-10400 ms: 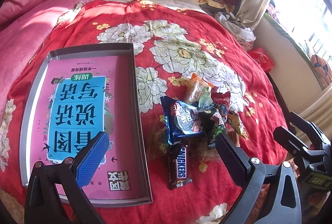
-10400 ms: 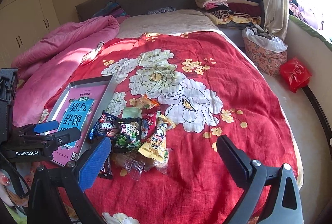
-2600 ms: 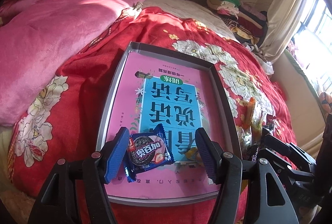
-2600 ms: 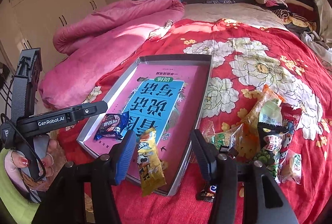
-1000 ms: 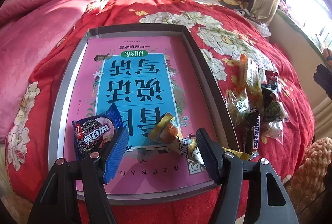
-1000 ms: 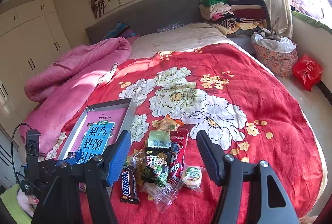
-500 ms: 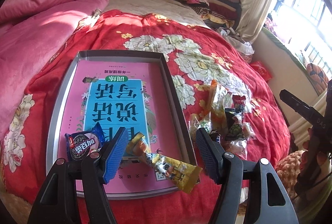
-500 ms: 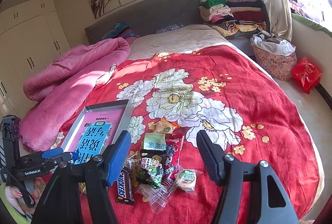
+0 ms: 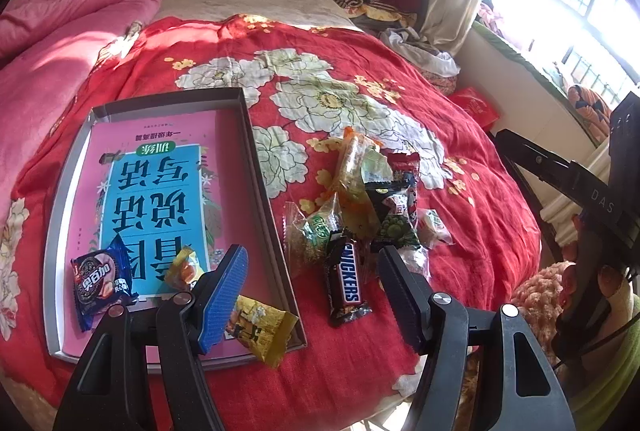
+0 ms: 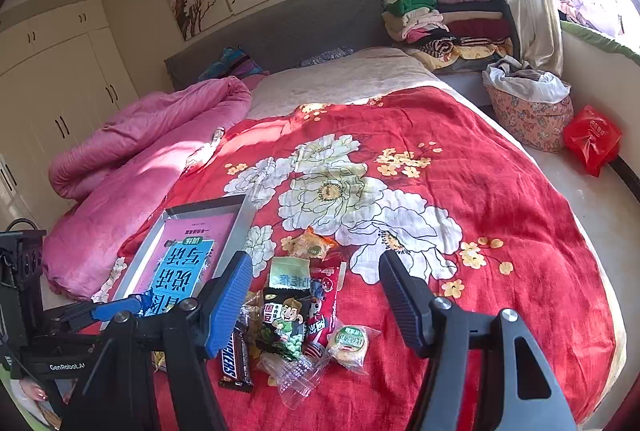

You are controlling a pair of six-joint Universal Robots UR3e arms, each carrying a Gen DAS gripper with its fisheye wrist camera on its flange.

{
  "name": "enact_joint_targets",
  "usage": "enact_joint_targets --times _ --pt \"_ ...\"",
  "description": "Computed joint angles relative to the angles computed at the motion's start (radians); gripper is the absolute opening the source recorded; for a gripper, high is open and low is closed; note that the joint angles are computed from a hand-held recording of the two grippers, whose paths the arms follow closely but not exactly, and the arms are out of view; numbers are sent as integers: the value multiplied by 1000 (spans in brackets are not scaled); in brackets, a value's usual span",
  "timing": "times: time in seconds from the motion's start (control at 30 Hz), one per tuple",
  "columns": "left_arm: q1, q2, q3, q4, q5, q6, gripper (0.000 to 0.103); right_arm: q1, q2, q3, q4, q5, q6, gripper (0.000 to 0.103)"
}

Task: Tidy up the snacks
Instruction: 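Withdraw both open grippers from the tray back toward the snack pile, then reach left gripper to the Snickers bar while right reaches the green pea bag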

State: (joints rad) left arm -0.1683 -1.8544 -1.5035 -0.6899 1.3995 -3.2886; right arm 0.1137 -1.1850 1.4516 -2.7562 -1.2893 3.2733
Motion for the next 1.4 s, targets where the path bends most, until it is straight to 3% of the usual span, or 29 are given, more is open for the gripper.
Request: enact_joint_targets --times 0.37,0.97,1.4 --pt "-56 -77 99 -56 8 1 70 -14 2 2 19 5 1 65" --pt "-108 -204 249 -205 38 -15 69 -22 43 -44 133 154 -31 65" --pt "-83 -247 267 -229 -32 -81 69 27 125 -135 245 145 -90 65"
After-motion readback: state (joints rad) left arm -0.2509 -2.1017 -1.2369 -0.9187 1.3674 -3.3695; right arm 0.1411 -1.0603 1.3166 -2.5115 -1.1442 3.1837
